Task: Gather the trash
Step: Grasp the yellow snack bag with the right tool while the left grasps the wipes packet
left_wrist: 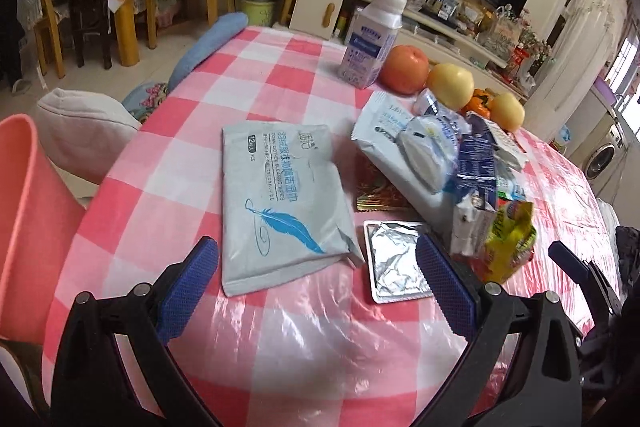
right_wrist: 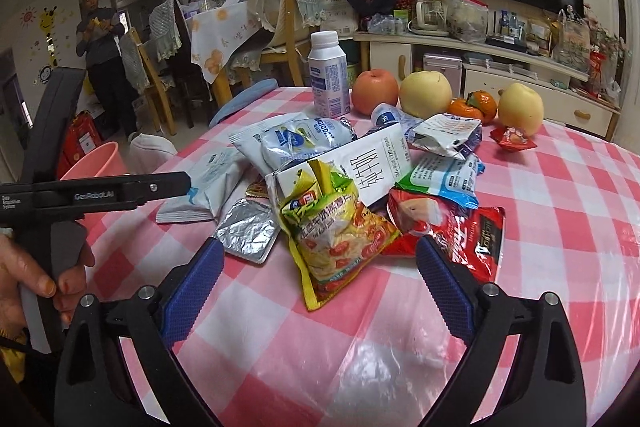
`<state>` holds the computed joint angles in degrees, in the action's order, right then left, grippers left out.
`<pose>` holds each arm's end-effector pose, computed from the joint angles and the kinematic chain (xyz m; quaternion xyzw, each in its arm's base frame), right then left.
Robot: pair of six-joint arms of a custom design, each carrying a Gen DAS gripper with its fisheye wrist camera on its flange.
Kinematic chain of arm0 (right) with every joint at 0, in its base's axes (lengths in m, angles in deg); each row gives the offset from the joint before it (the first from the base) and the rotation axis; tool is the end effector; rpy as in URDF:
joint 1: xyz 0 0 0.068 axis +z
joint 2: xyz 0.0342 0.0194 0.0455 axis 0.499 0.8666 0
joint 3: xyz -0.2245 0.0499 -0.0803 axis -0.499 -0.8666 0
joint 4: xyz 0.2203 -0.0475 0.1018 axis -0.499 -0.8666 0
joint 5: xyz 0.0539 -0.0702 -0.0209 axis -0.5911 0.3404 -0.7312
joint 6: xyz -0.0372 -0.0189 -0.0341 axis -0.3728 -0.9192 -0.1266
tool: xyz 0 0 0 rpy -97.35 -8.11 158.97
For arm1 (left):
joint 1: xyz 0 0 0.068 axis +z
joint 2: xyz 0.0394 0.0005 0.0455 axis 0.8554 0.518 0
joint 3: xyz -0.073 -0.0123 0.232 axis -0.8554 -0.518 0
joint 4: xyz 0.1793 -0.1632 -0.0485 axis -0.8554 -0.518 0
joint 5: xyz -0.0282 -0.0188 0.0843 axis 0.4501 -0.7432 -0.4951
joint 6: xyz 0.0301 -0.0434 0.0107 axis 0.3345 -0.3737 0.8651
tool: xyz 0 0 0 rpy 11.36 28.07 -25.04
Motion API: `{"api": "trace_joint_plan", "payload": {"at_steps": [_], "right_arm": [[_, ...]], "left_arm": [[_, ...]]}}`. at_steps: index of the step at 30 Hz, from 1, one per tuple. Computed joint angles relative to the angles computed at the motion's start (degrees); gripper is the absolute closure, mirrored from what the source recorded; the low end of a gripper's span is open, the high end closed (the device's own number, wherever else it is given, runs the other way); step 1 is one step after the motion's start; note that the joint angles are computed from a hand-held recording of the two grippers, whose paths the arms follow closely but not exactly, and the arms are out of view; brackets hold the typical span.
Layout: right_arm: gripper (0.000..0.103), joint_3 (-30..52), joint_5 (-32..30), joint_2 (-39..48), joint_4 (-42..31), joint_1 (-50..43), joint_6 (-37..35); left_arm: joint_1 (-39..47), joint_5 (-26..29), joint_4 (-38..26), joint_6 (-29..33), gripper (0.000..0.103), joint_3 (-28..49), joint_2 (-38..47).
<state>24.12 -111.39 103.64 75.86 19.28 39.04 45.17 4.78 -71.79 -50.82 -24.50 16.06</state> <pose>0.2042 -0.0193 0.0774 -0.1484 0.8866 0.1659 0.4054 0.2628 -0.0633 0.0696 -0.0649 0.9434 -0.0935 0.3116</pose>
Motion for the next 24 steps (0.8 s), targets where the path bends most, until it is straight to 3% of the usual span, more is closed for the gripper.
{"api": "trace_joint_plan", "payload": {"at_steps": [4,6,16,20,24], "right_arm": [[0.009,3.0,0.9,4.9,1.6,2.1,0.5],[0.016,4.3,1.4,6.2,1.7,3.1,0.1],[0.017,12.2,4.2,15.5,0.1,6.0,-0.3],[0.017,15.2,4.2,18.6,-1.5,5.8,0.3],[0.030,15.6,4.5,19.5,-1.8,5.9,0.3]], "left_arm": [[1.2,0.9,-2.5,0.2,0.003,5.1,5.3],[1.3,0.9,-3.5,0.3,0.004,7.3,7.4],[1.2,-2.1,-6.6,1.0,0.004,14.8,14.9],[-0.8,-7.2,-6.3,0.8,0.015,14.8,15.5],[-1.1,-8.0,-3.7,-0.9,0.020,12.4,14.3]]}}
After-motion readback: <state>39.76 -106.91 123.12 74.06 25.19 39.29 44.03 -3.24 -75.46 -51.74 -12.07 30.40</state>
